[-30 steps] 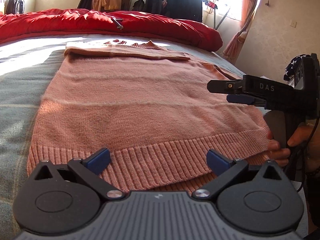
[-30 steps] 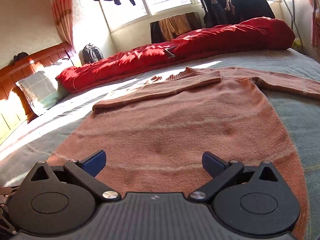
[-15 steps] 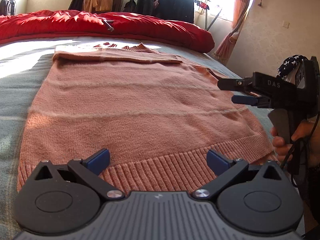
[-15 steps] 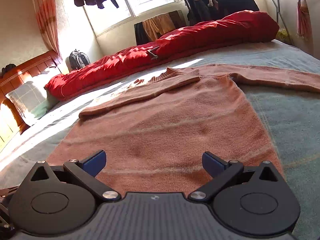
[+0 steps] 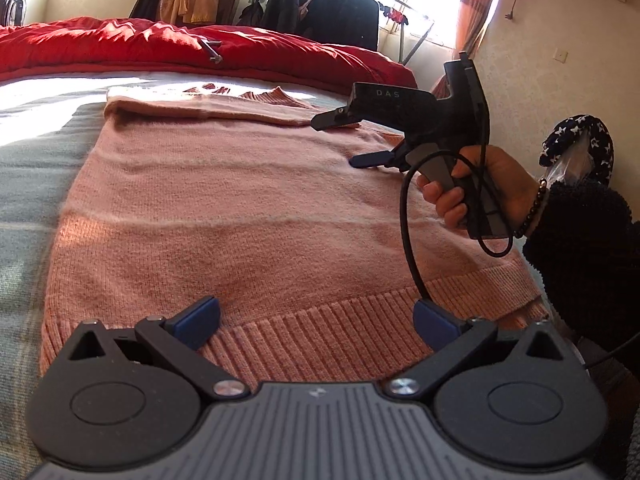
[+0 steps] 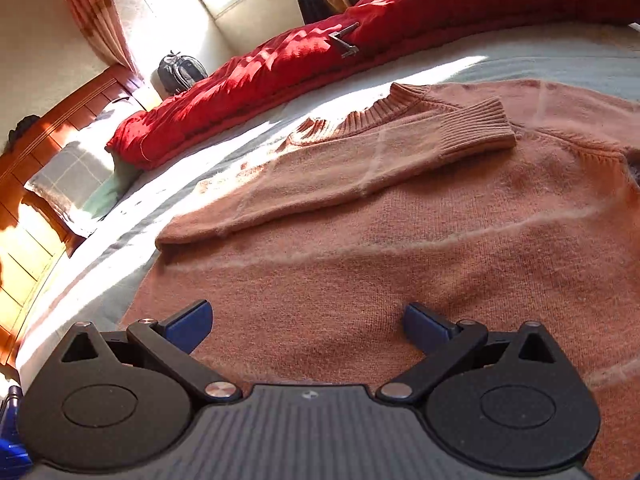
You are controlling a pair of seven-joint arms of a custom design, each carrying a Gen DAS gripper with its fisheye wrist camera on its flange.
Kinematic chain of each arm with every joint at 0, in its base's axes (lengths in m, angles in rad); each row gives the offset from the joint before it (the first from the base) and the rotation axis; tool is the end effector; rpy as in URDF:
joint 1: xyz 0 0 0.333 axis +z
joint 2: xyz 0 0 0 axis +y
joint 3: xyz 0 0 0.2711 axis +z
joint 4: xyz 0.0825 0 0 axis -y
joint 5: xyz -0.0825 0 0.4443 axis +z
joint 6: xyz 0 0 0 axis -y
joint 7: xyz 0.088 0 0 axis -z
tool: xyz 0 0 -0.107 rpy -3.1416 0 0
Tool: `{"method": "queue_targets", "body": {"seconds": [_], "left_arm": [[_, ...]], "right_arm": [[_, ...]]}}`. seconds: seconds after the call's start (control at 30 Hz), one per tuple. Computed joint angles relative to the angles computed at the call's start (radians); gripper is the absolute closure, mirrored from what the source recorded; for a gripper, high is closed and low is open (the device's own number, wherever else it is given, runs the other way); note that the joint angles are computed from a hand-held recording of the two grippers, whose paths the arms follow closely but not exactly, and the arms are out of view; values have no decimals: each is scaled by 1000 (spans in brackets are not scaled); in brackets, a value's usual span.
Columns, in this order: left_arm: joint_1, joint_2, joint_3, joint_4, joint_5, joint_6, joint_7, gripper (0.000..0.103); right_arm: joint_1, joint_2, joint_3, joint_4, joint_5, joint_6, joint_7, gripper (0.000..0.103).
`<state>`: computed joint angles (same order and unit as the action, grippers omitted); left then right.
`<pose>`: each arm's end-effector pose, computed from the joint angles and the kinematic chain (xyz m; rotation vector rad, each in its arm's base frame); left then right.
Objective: Fold clothes
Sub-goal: 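Move the open right gripper past the sweater hem to the other sleeve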
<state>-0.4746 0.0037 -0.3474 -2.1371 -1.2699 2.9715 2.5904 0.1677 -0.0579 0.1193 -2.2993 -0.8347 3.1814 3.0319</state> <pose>0.4663 -0.4054 0.3857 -1.1946 2.4358 -1.4059 0.5422 0.2315 0.3805 -1.3073 1.8139 -0.3365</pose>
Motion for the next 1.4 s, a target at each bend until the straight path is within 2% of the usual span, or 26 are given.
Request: {"method": "queue_targets", "body": {"seconds": [0.03,0.07,0.1,0.2,0.3,0.4,0.43,0.5,0.67,0.7,0.77,0.9,0.97,1.03,1.17,1.27,1.4], "left_arm": [[-1,1,-1,0,2,4,2,1],[-2,2,-1,0,3,8,3,1],[-2,4,-2,0,4,12,3,1],[-4,8,-5,1,14,25,-11,1],[-4,11,-7,1,54,31,-53,1],[-1,9,-6,0,90,24,-97,1],[0,8,-5,-1,94,20,-105,1],[2,7,-4,-1,92,11,-113,1],[8,4,3,4,37,-22,-81,1],[10,4,4,5,40,-27,-87,1],[11,9,5,8,89,-32,-136,1],[12,13,2,7,194,-24,-246,1],[12,11,0,1,226,-20,-265,1],[10,4,0,-9,276,-13,-298,1],[2,-16,-2,-42,429,39,-418,1],[-1,-36,5,-64,524,53,-506,1],[4,-59,16,-91,614,24,-620,1]], "right_arm": [[-44,-25,37,-10,-101,-26,96,0],[-53,-51,43,-22,-188,-54,179,0],[-56,-78,48,-40,-217,-85,209,0],[-25,-151,21,-110,-114,-130,135,0],[-32,-190,26,-141,-28,-123,102,0],[-107,-165,80,-117,-44,-27,142,0],[-126,-147,98,-100,-43,-20,143,0],[-133,-136,113,-88,-31,-59,140,0],[-169,-261,152,-218,-108,-102,251,0],[-164,-306,156,-259,-105,-107,257,0],[-104,-410,140,-342,-38,-166,206,0],[-56,-550,160,-452,63,-222,177,0],[-48,-596,182,-498,98,-232,178,0],[-49,-666,235,-544,113,-258,206,0],[18,-763,272,-584,164,-349,237,0],[31,-770,287,-571,145,-334,222,0],[-13,-666,316,-481,99,-286,181,0]]}}
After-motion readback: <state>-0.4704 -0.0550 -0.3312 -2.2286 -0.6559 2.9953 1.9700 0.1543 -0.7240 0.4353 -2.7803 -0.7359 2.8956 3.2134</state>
